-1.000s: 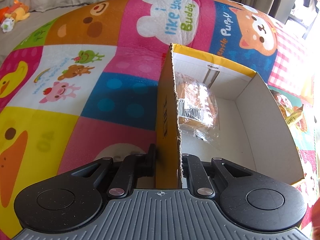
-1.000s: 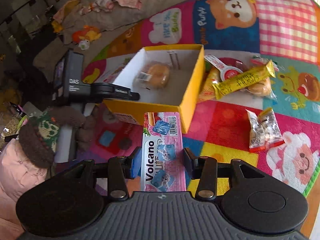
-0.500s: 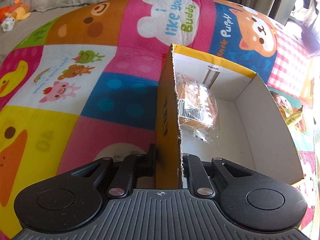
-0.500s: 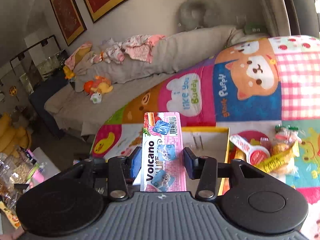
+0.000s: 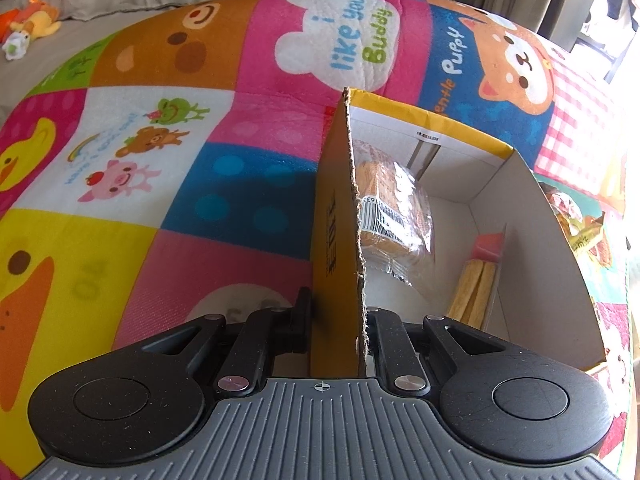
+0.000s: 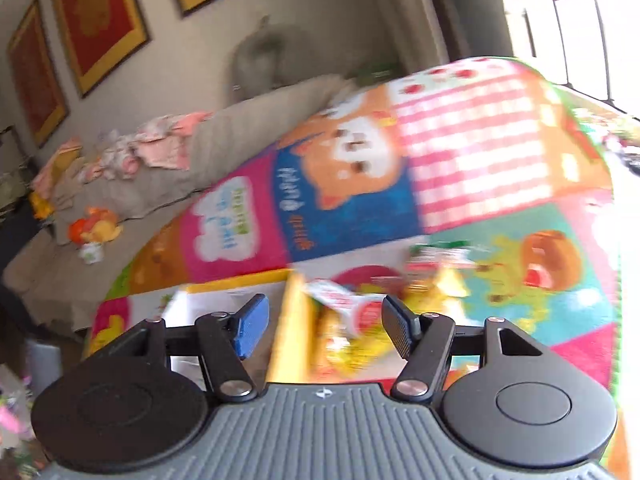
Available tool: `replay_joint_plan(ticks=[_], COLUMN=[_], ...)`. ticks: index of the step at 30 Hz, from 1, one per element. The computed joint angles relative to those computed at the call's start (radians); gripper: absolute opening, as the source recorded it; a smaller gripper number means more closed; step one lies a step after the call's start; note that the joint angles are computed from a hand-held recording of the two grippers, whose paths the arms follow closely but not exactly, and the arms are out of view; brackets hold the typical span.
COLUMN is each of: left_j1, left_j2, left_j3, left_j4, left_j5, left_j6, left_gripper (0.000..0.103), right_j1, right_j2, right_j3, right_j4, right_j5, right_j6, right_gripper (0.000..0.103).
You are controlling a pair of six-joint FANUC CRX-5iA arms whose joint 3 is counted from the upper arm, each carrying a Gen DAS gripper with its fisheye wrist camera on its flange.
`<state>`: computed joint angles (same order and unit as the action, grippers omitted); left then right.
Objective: Organize objects
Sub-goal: 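Carry the Volcano packet into the yellow box and release it, then grasp the white-and-red snack packet with the right gripper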
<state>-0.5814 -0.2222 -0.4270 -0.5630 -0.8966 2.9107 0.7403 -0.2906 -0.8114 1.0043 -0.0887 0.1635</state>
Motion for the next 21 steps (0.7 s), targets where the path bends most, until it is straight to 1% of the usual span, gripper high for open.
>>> replay_joint_plan(ticks=[1,2,3,4,5,7,9,11,13,17,21], left_j1=[0.000,-0.001,-0.002,-0.001,-0.001,-0.001,-0.001,-0.002,-0.002,-0.004,-0.003], left_j2=[0.001,0.002,0.003,0.004,0.004,0.003,0.004,0.005,0.005,0.009,0.008], left_j3=[0.001,0.002,0.003,0.003,0.003,0.003,0.003,0.005,0.005,0.008,0.007], left_j4=[0.000,-0.001,-0.001,-0.001,-0.001,-0.001,-0.001,-0.001,-0.002,-0.002,-0.001], left_j5=[-0.001,-0.002,-0.004,-0.004,-0.003,-0.003,-0.004,-0.006,-0.006,-0.011,-0.009], left_j6=[-0.002,-0.003,-0.003,-0.002,-0.001,-0.001,-0.001,-0.001,-0.001,-0.002,-0.003], left_gripper=[0.014,0.014,0.014,0.014,0.014,0.014,0.014,0.014,0.014,0.014,0.014], right_j1=[-0.041,-0.061,-0.059,-0.045,-0.021,0.022,0.044,0.051,0.052,0.052,0.055], right_j2=[-0.006,-0.009,-0.010,-0.008,-0.011,-0.023,-0.035,-0.031,-0.019,0.038,0.084], right_j3=[-0.028,-0.046,-0.060,-0.066,-0.071,-0.070,-0.077,-0.081,-0.080,-0.043,-0.003], right_j4=[0.115,0.187,0.214,0.200,0.134,-0.045,-0.137,-0.159,-0.160,-0.200,-0.298], right_j5=[-0.005,-0.029,-0.090,-0.139,-0.190,-0.238,-0.259,-0.259,-0.238,-0.222,-0.211], right_j6=[-0.085,-0.128,-0.122,-0.096,-0.024,0.135,0.226,0.255,0.271,0.324,0.402], right_gripper=[0.067,0.068,0.068,0.068,0.068,0.068,0.069,0.076,0.077,0.078,0.078])
